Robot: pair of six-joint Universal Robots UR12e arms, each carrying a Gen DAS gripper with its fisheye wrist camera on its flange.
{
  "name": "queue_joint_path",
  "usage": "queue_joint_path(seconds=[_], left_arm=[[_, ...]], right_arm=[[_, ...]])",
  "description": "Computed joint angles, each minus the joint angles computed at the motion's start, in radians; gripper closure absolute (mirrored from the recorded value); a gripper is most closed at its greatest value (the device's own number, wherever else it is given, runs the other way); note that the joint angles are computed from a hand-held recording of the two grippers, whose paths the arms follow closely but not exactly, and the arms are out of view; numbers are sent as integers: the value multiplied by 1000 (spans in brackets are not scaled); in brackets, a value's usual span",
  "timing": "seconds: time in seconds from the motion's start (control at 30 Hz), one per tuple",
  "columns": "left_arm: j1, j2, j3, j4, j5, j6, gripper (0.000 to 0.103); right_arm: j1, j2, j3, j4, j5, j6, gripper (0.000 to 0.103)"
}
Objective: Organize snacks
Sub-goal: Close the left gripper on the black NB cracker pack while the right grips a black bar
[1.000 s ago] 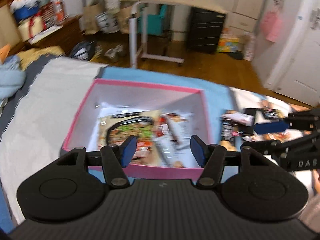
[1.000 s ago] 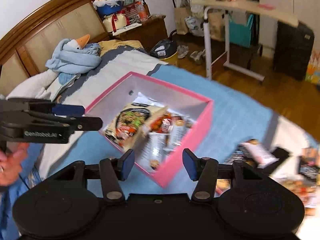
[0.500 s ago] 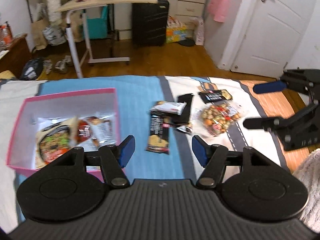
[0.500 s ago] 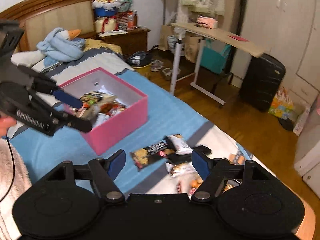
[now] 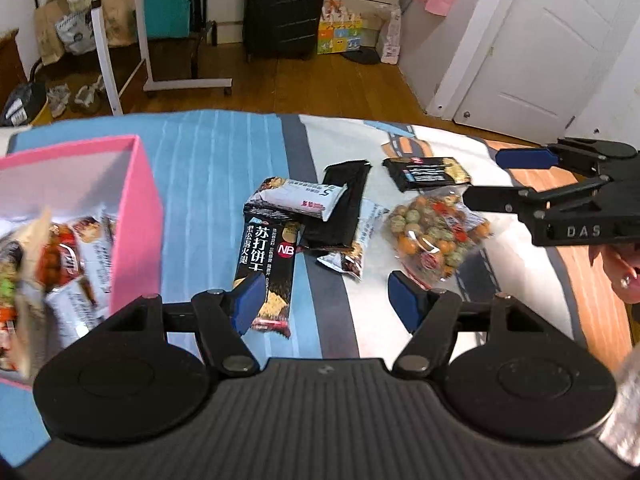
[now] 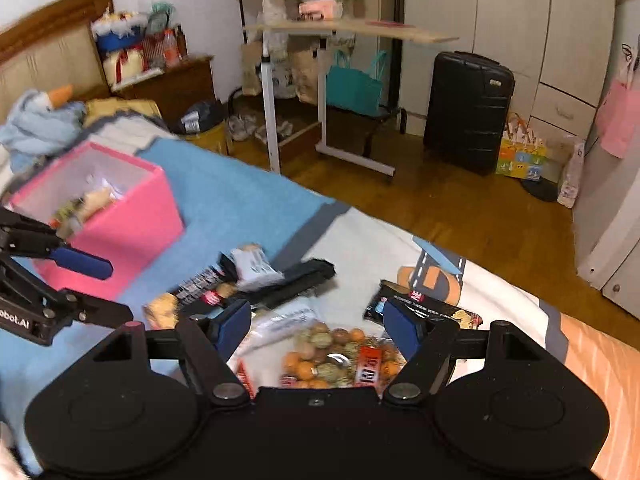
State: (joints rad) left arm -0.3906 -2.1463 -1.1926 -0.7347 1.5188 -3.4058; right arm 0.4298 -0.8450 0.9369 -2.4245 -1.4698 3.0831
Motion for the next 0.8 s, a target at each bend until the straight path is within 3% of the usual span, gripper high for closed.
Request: queue_joint_path(seconds=[0.1, 0.2, 0.3, 0.5, 0.73, 0.8], left_arm=[[1, -22, 8, -8, 13, 0, 36], [-11, -38, 10, -8, 81, 58, 36], [-21, -51, 6, 5, 142, 98, 37], [-14, -67, 2, 9, 134, 90, 37], [-14, -85, 2, 32, 156, 93, 40], [-13, -84, -4, 43, 155, 90, 40]], right_arm=[[-13, 26, -35, 56, 78, -45, 25], [-16, 66, -111, 156, 119, -28, 25], [-18, 105, -164, 189, 145, 50, 25], [-24, 149, -212, 227, 182, 207, 27], [-28, 205, -251, 137, 200, 455, 43], [-25, 225, -284, 161, 193, 501, 48]])
